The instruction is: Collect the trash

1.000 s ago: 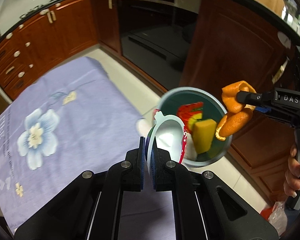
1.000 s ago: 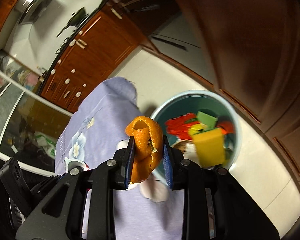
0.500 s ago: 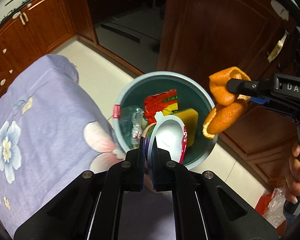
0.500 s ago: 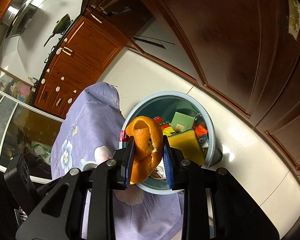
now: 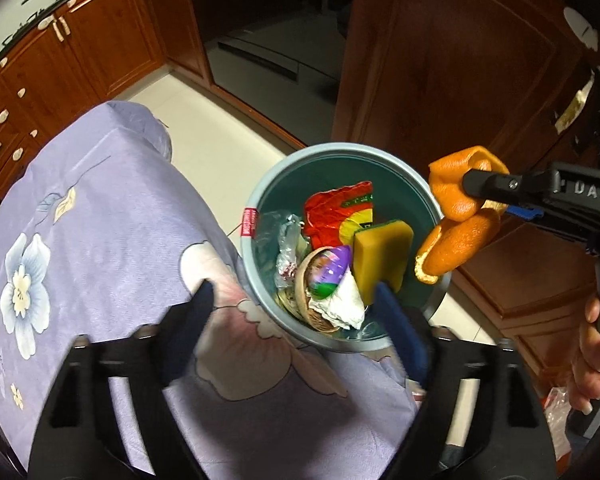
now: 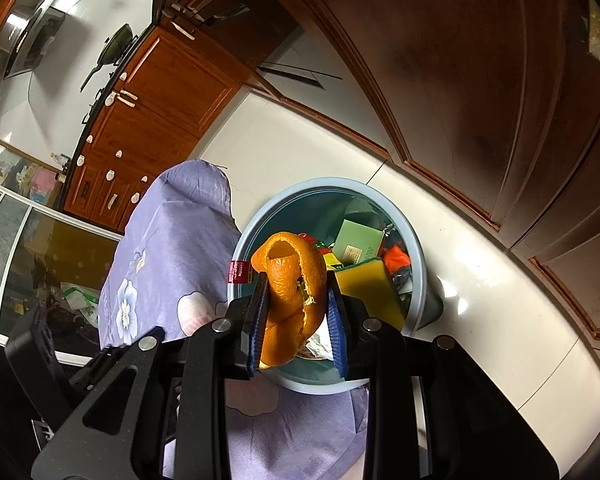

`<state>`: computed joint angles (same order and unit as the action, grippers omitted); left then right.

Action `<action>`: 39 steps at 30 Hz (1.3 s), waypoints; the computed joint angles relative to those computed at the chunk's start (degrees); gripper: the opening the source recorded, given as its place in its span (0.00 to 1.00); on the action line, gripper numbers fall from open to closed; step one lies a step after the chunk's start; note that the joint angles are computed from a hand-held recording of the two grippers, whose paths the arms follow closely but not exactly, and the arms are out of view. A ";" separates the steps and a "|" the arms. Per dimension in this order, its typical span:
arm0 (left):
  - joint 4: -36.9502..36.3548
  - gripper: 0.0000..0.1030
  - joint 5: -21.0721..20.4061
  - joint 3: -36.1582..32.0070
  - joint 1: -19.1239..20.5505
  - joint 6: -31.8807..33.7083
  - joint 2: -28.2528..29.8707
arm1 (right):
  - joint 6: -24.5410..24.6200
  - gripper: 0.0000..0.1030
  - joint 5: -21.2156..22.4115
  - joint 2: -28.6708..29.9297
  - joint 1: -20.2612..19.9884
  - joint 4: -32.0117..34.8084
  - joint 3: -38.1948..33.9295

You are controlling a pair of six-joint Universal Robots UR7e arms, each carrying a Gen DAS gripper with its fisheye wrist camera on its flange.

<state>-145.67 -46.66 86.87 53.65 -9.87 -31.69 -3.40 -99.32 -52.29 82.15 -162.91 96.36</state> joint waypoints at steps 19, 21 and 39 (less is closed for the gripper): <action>-2.13 0.96 1.21 6.04 0.23 -4.49 -5.64 | -2.05 0.74 -2.26 1.63 2.97 -0.02 -1.22; -2.71 0.96 1.17 6.49 0.30 -4.61 -5.86 | -1.77 0.77 -2.72 1.55 3.16 0.38 -1.17; -5.23 0.96 3.72 14.89 -3.11 -7.77 -12.37 | -5.55 0.93 -11.89 -1.91 8.27 -5.98 6.38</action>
<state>-150.90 -42.94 101.76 50.55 -17.64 -44.06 -8.95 -111.21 -54.21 90.43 -168.89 102.74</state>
